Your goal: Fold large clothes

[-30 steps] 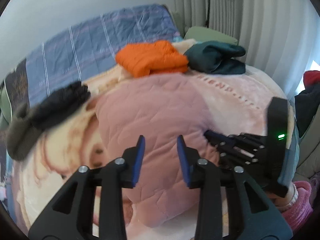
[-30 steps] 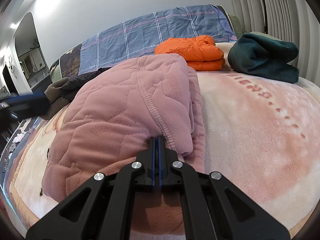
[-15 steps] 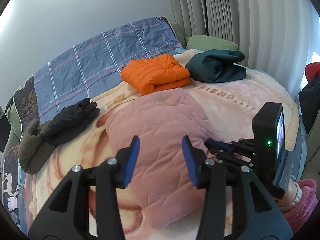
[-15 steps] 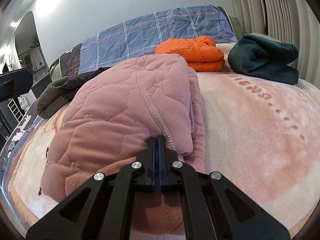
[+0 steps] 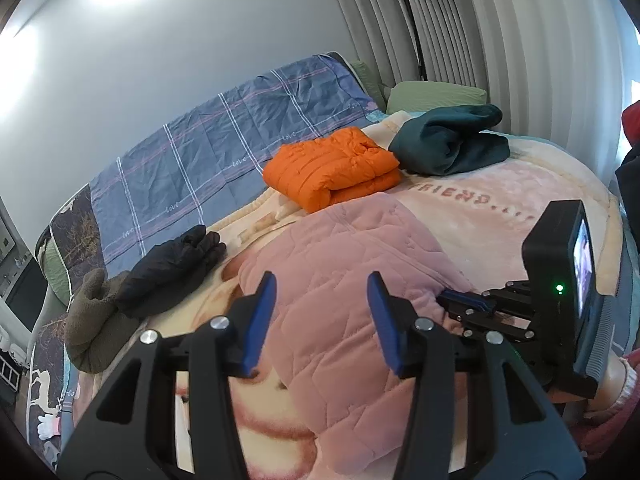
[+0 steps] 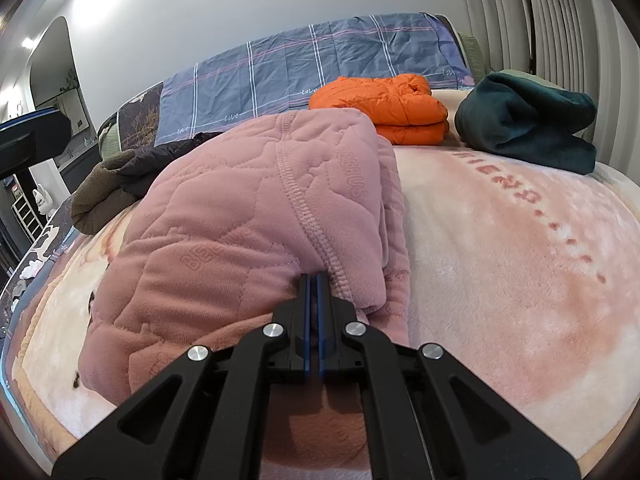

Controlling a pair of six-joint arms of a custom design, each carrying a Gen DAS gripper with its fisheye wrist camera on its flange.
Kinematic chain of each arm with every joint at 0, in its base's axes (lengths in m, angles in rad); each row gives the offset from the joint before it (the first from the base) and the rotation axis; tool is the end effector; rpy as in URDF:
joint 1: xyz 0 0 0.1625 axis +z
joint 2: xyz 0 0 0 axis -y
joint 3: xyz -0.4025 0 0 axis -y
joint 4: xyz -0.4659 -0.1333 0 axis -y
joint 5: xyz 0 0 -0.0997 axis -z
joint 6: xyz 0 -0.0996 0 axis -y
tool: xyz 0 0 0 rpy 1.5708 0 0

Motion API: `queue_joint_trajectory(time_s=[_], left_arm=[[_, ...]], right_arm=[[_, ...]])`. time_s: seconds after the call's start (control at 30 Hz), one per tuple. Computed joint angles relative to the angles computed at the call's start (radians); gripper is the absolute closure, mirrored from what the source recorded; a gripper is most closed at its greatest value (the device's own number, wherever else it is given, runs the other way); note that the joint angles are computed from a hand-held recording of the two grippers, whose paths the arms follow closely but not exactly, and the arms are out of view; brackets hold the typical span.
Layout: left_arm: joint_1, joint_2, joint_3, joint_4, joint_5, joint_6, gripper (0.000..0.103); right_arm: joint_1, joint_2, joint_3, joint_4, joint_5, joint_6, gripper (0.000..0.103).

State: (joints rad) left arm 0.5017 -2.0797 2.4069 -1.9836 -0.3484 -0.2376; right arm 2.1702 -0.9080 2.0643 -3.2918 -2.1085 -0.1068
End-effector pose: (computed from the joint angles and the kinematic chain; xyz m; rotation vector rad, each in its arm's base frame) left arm -0.1954 -0.3660 0.3389 0.7671 1.8889 -0.9373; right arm 0.3869 -0.4203 0.0344 0.7078 -2.5246 0.9109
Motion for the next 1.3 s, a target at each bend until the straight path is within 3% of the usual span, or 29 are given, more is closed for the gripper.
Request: queue_joint_trajectory(time_s=[0.13, 0.2, 0.23, 0.27, 0.3, 0.33, 0.4, 0.43, 0.6, 0.73, 0.87, 0.9, 1.0, 1.07, 1.1, 1.23, 1.3], left_arm=[[0.038, 0.03, -0.007, -0.1, -0.038, 0.079, 0.05], [0.119, 0.086, -0.045, -0.202, -0.138, 0.16, 0.05], [0.159, 0.115, -0.064, -0.243, -0.182, 0.188, 0.054], [0.212, 0.155, -0.087, -0.3, -0.222, 0.228, 0.066], [0.247, 0.188, -0.102, -0.33, -0.224, 0.249, 0.072], [0.304, 0.247, -0.127, -0.359, -0.203, 0.267, 0.075], [0.39, 0.305, -0.136, -0.489, -0.255, 0.395, 0.075], [0.409, 0.329, -0.13, -0.537, -0.244, 0.459, 0.075], [0.401, 0.332, -0.132, -0.516, -0.22, 0.443, 0.075], [0.387, 0.319, -0.141, -0.45, -0.211, 0.387, 0.079], [0.384, 0.325, -0.145, -0.442, -0.203, 0.377, 0.08], [0.385, 0.326, -0.146, -0.444, -0.206, 0.378, 0.08], [0.396, 0.324, -0.146, -0.466, -0.241, 0.395, 0.08], [0.401, 0.319, -0.14, -0.485, -0.27, 0.423, 0.08], [0.393, 0.322, -0.133, -0.498, -0.244, 0.428, 0.08], [0.377, 0.295, -0.158, -0.451, -0.274, 0.382, 0.081], [0.368, 0.28, -0.182, -0.44, -0.311, 0.36, 0.082]], right_arm=[[0.0, 0.002, -0.004, 0.004, -0.002, -0.006, 0.102], [0.0, 0.0, -0.004, 0.007, -0.004, -0.01, 0.102], [0.0, 0.0, -0.006, 0.009, -0.005, -0.012, 0.102], [0.002, 0.002, -0.007, 0.01, -0.007, -0.013, 0.102], [0.002, 0.002, -0.007, 0.01, -0.008, -0.017, 0.102], [0.003, 0.003, -0.007, 0.01, -0.009, -0.017, 0.102], [0.0, 0.002, -0.006, 0.011, 0.005, -0.019, 0.102], [-0.002, 0.002, -0.007, 0.013, 0.016, -0.022, 0.102], [0.01, 0.013, -0.027, 0.033, -0.014, -0.039, 0.101], [0.014, -0.054, 0.007, 0.049, 0.04, 0.026, 0.1], [0.071, -0.105, 0.048, -0.031, 0.037, -0.067, 0.1], [0.073, -0.121, 0.057, 0.001, 0.056, -0.083, 0.1], [0.008, -0.101, 0.049, 0.181, 0.061, 0.009, 0.103], [-0.08, -0.088, 0.08, 0.152, 0.167, 0.082, 0.103], [-0.083, -0.099, 0.086, 0.141, 0.184, 0.094, 0.103], [-0.009, -0.087, 0.05, 0.174, 0.045, 0.032, 0.103], [0.007, -0.108, 0.046, 0.195, 0.039, 0.027, 0.103]])
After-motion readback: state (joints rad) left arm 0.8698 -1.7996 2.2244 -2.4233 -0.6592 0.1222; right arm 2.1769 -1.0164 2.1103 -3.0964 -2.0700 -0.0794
